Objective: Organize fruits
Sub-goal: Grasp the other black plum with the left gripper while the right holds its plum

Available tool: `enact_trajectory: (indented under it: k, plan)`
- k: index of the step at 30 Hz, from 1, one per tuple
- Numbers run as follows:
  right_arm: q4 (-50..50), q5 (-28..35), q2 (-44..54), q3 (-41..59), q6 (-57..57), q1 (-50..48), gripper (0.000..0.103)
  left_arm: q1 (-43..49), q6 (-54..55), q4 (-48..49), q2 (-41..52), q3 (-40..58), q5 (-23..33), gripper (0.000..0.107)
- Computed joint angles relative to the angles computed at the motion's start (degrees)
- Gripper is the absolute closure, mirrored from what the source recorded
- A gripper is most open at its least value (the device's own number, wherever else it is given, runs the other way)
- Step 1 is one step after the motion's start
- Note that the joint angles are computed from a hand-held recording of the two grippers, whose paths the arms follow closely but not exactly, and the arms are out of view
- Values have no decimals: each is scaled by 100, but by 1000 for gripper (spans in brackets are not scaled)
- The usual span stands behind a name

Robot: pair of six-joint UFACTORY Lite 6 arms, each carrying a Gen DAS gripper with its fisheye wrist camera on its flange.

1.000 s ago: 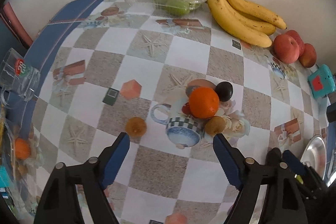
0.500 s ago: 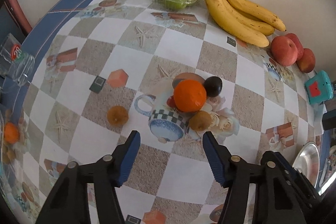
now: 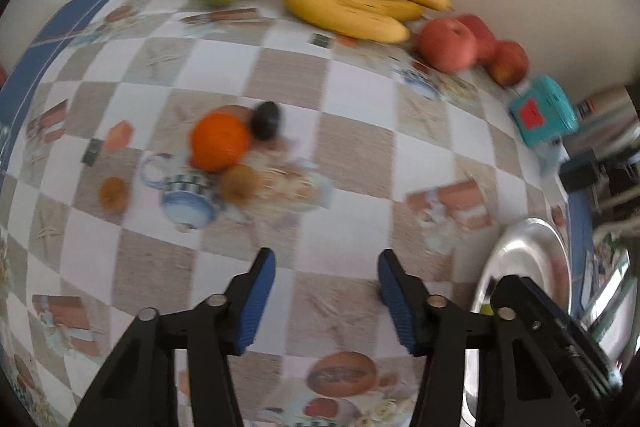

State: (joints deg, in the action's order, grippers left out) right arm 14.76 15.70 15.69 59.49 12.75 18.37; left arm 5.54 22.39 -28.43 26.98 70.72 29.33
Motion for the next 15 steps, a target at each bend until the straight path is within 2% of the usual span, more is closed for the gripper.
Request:
enact_trajectory:
  k: [6, 9, 12, 15]
  plan:
    - [-184, 91, -749, -577, 146, -311, 78, -554, 155, -122, -130, -240, -86, 64]
    - [-331, 141, -1111, -841, 264, -436, 78, -687, 150, -146, -65, -276, -150, 67]
    - [-284, 179, -1439, -1084, 182, -569, 78, -727, 200, -187, 58, -261, -214, 74]
    - [-171, 217, -1695, -1294, 36, -684, 78, -783, 161, -174, 161, -254, -265, 76]
